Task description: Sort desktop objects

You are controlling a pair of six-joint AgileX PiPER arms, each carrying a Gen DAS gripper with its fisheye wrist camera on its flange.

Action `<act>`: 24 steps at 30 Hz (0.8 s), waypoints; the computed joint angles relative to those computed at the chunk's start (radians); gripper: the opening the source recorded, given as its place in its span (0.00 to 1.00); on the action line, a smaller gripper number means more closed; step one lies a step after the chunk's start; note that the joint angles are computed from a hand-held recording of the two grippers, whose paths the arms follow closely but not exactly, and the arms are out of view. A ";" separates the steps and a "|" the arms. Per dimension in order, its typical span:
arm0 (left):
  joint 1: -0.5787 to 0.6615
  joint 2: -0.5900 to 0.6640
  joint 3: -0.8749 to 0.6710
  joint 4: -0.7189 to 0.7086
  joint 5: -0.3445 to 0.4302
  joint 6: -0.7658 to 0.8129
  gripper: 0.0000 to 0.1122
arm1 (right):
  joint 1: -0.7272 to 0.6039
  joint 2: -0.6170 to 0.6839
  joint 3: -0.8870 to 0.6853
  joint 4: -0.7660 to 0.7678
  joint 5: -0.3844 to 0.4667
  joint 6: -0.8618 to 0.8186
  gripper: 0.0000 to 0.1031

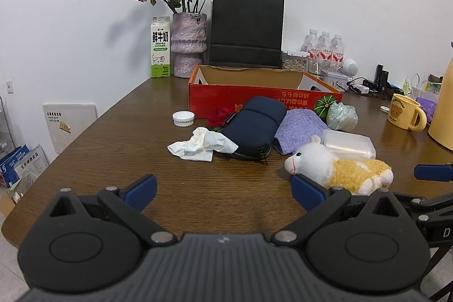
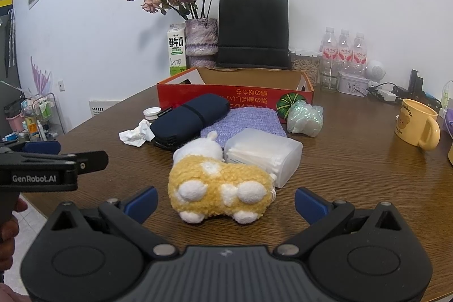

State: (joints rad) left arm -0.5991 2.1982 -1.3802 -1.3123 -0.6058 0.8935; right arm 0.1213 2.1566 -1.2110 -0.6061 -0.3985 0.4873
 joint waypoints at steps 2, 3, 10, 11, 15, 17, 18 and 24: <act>0.000 0.000 0.000 -0.002 -0.001 0.002 0.92 | 0.000 0.001 -0.001 0.002 0.000 -0.001 1.00; 0.000 0.000 -0.001 -0.002 -0.001 0.002 0.92 | 0.000 -0.001 0.000 0.000 0.001 0.001 1.00; -0.001 -0.002 0.005 0.002 -0.001 -0.002 0.92 | -0.002 -0.001 0.003 0.001 -0.003 -0.002 1.00; 0.000 -0.002 0.004 0.001 -0.001 -0.001 0.92 | -0.001 -0.001 0.003 0.003 -0.002 -0.003 1.00; -0.001 -0.002 0.004 0.000 -0.001 -0.001 0.92 | 0.001 0.001 0.004 0.014 -0.003 -0.013 1.00; -0.001 -0.003 0.005 0.000 -0.002 -0.001 0.92 | 0.000 0.000 0.006 0.012 -0.004 -0.012 1.00; 0.000 -0.002 0.004 0.000 -0.001 -0.001 0.92 | 0.001 0.001 0.004 0.014 -0.003 -0.014 1.00; 0.000 -0.002 0.004 0.000 -0.001 -0.001 0.92 | 0.001 0.000 0.006 0.014 -0.003 -0.014 1.00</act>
